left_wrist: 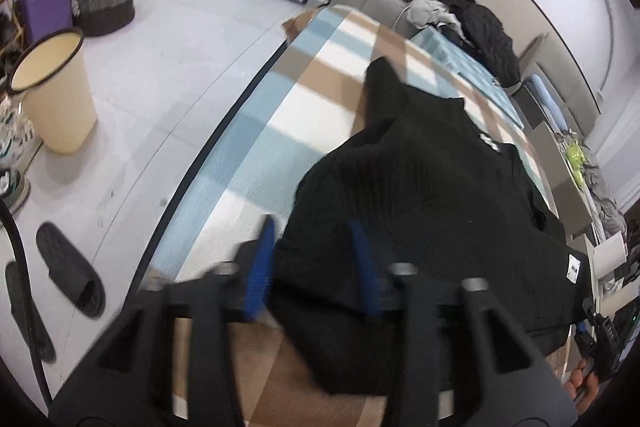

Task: Fold small clothes

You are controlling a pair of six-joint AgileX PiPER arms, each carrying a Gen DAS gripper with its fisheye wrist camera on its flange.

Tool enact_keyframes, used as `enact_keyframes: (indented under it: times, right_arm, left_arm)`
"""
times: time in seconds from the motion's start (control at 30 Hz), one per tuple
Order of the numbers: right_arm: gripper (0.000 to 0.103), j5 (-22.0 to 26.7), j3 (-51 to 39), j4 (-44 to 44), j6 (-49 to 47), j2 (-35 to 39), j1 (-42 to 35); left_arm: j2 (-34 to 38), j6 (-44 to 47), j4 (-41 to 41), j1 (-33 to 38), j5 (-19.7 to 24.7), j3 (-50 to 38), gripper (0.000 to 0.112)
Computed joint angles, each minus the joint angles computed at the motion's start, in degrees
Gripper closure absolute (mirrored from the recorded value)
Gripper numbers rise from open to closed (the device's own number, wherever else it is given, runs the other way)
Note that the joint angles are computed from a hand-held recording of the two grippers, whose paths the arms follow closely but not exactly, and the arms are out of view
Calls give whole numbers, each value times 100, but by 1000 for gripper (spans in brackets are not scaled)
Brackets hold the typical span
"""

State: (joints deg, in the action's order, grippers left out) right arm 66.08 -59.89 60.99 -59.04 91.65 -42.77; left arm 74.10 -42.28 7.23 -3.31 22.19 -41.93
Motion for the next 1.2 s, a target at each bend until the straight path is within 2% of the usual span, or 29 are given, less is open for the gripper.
enact_keyframes:
  times: [0.07, 0.17, 0.27, 0.37, 0.4, 0.43, 0.47, 0.5, 0.6, 0.7, 0.77, 0.83, 0.9, 1.0, 1.03, 1.07, 1.1, 1.13, 1.17, 1.2]
  right_arm:
    - [56, -2, 10, 7, -10, -15, -10]
    - [56, -34, -12, -1, 5, 0, 24]
    - [56, -105, -22, -47, 79, 30, 78]
    - [56, -163, -45, -22, 227, 118, 114]
    - [61, -205, -61, -16, 332, 135, 114]
    - [70, -324, -56, -5, 427, 109, 122]
    - [93, -542, -67, -95, 598, 22, 164]
    - [95, -692, -91, -154, 729, -46, 201]
    - [96, -686, -302, 68, 857, -107, 234]
    - [96, -700, -717, 363, 1037, -71, 442]
    - [96, -821, -1249, 495, 1396, 127, 725]
    - [96, -1180, -1785, 407, 1844, 375, 1077]
    - [96, -1435, -2627, 237, 2684, 928, 1433]
    - [93, -2202, -3568, -362, 3962, 1619, 1893]
    - [91, -2340, -3931, -713, 4411, 1888, 2009]
    - [80, -2373, -4335, -1145, 4926, 2203, 2102]
    - [75, -2177, -4763, -1387, 5325, 2546, 2117]
    - [75, -1941, -4963, -1413, 5513, 2716, 2052]
    - [75, -1796, -5027, -1343, 5551, 2811, 1981]
    - [72, -1772, -4969, -1347, 5474, 2781, 1936]
  left_arm:
    - [-72, -605, 647, -210, -63, 5, 103]
    - [-170, -1491, 1545, -535, 84, -87, 105]
    - [-208, -1658, 1680, -596, 129, -135, 106]
    - [-260, -1453, 1421, -506, 44, -152, 106]
    - [-304, -1450, 1407, -498, 23, -136, 106]
    - [-343, -1462, 1412, -484, -11, -159, 107]
    - [-403, -1446, 1399, -474, -35, -152, 107]
    - [-463, -1423, 1395, -471, -21, -172, 107]
    - [-542, -1363, 1478, -464, 24, -387, 107]
    - [-391, -882, 1198, -323, 26, -807, 107]
    - [-44, -465, 965, -174, 14, -1315, 107]
    - [374, -89, 690, -48, 53, -1870, 107]
    - [904, 445, 264, 106, 124, -2592, 107]
    - [1905, 932, -171, 297, 347, -3888, 106]
    - [2191, 959, -288, 362, 561, -4280, 105]
    - [2409, 934, -354, 418, 725, -4597, 95]
    - [2590, 1065, -557, 501, 841, -4838, 86]
    - [2726, 1158, -728, 585, 1026, -5043, 62]
    - [2744, 1117, -773, 642, 1040, -5048, 53]
    - [2696, 1193, -855, 689, 901, -4926, 53]
